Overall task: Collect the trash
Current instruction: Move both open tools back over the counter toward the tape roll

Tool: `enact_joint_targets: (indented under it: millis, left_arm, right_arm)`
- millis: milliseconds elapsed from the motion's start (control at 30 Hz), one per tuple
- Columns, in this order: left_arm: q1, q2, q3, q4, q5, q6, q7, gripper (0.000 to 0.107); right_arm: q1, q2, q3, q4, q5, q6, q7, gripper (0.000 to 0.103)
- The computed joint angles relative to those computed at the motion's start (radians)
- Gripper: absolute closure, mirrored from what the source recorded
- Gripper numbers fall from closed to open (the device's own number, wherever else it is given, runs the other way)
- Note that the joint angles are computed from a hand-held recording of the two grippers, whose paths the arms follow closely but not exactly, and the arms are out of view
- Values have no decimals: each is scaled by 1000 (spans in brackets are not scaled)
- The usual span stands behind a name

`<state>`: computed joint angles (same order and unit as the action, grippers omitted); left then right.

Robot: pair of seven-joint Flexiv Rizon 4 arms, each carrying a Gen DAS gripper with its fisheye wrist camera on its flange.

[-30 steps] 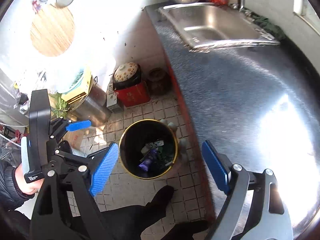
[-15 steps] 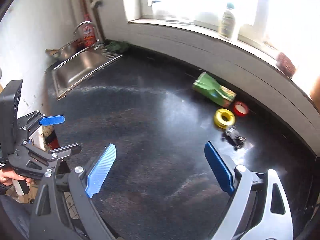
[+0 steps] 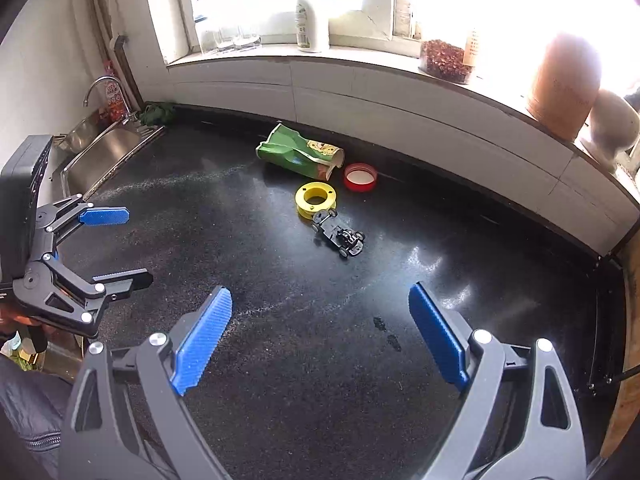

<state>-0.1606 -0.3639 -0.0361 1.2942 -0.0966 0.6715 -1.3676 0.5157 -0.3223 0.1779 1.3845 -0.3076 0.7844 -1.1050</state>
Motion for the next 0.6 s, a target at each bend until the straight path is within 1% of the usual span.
enact_joint_targets:
  millis: [100,167,233,333,433,500,600]
  left_arm:
    - [9,-57,-12,-54,-16,-20,21,13]
    - [4,-101,-12,-100,-5,-34,37,13]
    - [-6,-154,-6,-162,22,-54,55,13]
    - [-3,-240,-8,-262,18,-93,90,13]
    - [3,-329,-15,-371,-4,-145,120,14]
    - [-2,-389,-7,-460,4,-193,141,13]
    - [1,-492,-15,-614,-12,-271,195,13]
  right_arm:
    - [-17,-35,6,-38,33,-8,-62,16]
    - [-30,-69,10,-68,60,-4,-118,16]
    - [-37,-109,13,-111,84,-21,-175,16]
    - [-50,-180,21,-188,133,-49,-260,16]
    - [-59,-254,28,-266,176,-76,-350,16]
    - [-57,-303,24,-319,179,-105,-420,16]
    - [-58,-372,24,-401,186,-144,-539,16]
